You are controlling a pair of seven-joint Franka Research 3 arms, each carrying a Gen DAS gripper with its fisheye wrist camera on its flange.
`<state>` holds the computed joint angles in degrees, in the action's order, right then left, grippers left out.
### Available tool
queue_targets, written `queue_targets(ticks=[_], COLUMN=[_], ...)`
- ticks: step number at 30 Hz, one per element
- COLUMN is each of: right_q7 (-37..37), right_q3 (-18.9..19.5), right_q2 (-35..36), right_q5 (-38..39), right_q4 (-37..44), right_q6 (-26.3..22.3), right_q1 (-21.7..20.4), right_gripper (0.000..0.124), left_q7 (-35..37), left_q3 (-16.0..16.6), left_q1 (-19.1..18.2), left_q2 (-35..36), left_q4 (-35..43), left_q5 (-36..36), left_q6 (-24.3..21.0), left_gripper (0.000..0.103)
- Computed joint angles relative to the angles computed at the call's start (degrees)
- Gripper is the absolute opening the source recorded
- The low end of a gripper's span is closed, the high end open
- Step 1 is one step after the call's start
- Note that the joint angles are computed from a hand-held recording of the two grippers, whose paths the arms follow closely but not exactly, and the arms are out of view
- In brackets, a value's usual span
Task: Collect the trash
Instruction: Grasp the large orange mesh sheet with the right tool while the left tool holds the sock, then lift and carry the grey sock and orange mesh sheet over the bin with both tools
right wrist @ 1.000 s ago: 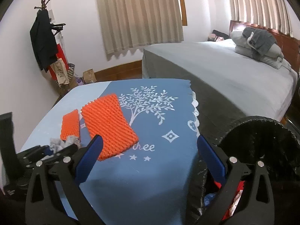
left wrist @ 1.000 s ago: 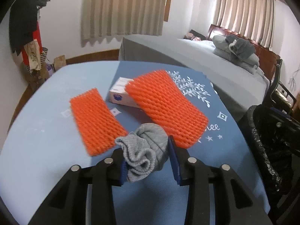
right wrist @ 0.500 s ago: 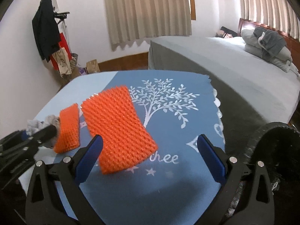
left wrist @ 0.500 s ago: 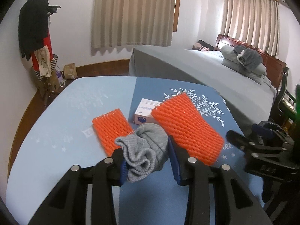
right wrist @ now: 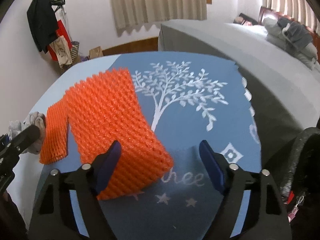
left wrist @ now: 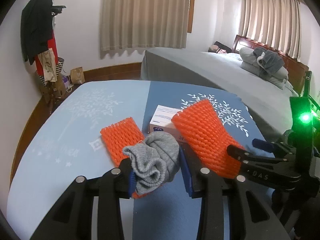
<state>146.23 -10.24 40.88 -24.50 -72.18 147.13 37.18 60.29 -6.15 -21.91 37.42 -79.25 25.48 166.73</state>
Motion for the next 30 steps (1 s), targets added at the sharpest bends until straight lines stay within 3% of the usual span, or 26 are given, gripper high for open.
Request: queue_targets(ticks=[7,14,22,30], right_q7=[-5.9,-5.8,-2.7,4.4], right_q3=[2.8,1.2,-0.4,-2.7], right_q2=[0.9,-1.2,-5.2,-11.2], right_q5=[4.5,5.3,3.2,-4.4], right_q4=[0.8,-2.5,-7.6,-13.9], right_q6=[2.3,4.6,7.8,10.2], right_q1=[-1.9,-0.2,1.4,3.6], right_gripper=[0.046,0.018,0.014,0.014], left_q7=[0.3,0.2,0.2,-0.1], left_q3=[-0.3,-0.2,-0.3,-0.5], left_q1=[0.0,-0.2,-0.5,-1.0], left_q2=[0.4,-0.3,-1.3,-3.2], left_q4=[0.4,-0.3,-1.0,-2.2], left_q5=[-0.5,-0.4,0.1,0.8], left_q6=[-0.3,-0.5,-0.3,1.3], left_gripper=[0.037,0.037,0.037,0.037])
